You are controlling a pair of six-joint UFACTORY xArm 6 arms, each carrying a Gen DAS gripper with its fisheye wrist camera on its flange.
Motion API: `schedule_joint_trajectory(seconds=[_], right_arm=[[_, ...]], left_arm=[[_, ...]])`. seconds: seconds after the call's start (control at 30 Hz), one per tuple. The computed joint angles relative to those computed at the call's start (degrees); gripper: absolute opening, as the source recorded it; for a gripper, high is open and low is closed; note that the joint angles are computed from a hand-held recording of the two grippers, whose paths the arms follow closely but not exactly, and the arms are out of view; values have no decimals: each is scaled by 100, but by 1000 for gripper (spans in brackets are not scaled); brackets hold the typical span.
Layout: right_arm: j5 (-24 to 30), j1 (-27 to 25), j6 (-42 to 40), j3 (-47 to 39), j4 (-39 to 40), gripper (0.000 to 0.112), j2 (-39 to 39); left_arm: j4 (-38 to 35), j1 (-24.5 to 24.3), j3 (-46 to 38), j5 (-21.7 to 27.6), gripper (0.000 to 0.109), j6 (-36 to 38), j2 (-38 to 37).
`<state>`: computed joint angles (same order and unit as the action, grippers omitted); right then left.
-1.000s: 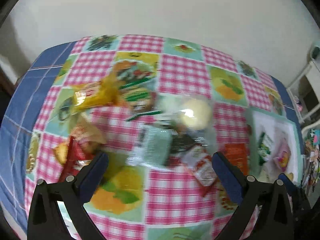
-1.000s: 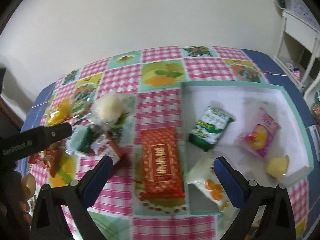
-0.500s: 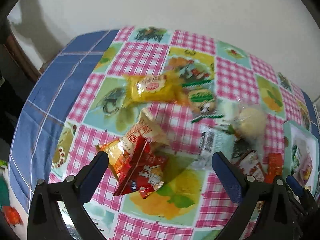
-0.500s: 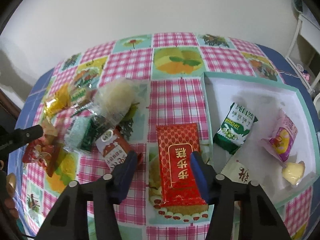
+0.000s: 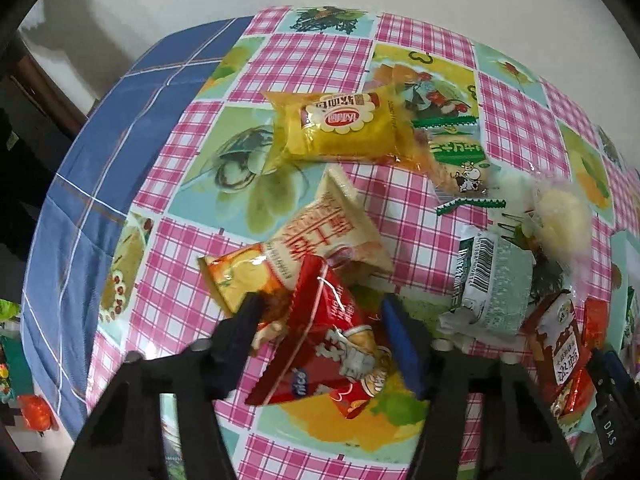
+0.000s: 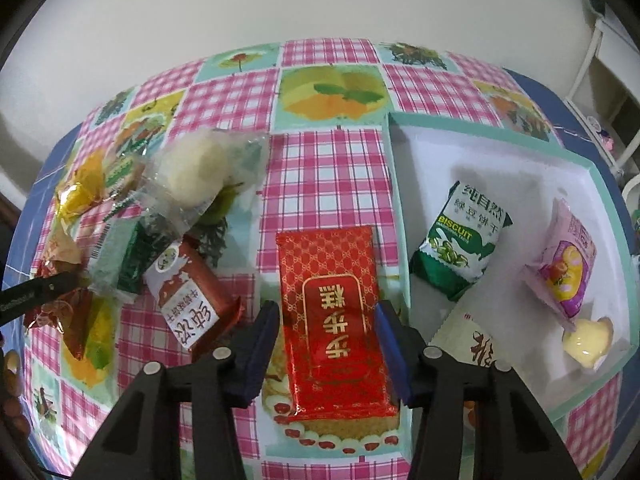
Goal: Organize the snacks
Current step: 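Grasp the red cake packet with the right tool while the left tool grasps the red nice bag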
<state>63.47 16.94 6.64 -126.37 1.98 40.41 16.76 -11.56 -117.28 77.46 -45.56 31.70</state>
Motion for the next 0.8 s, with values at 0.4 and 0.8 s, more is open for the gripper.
schedule_joint_trajectory(seconds=[0.4, 0.8], right_arm=[[236, 105, -279, 13, 357, 52, -48], [152, 436, -734, 293, -381, 53, -211]], left_arm=[[-1673, 92, 49, -778, 49, 864, 118], [-940, -377, -2286, 885, 68, 1340, 1535]])
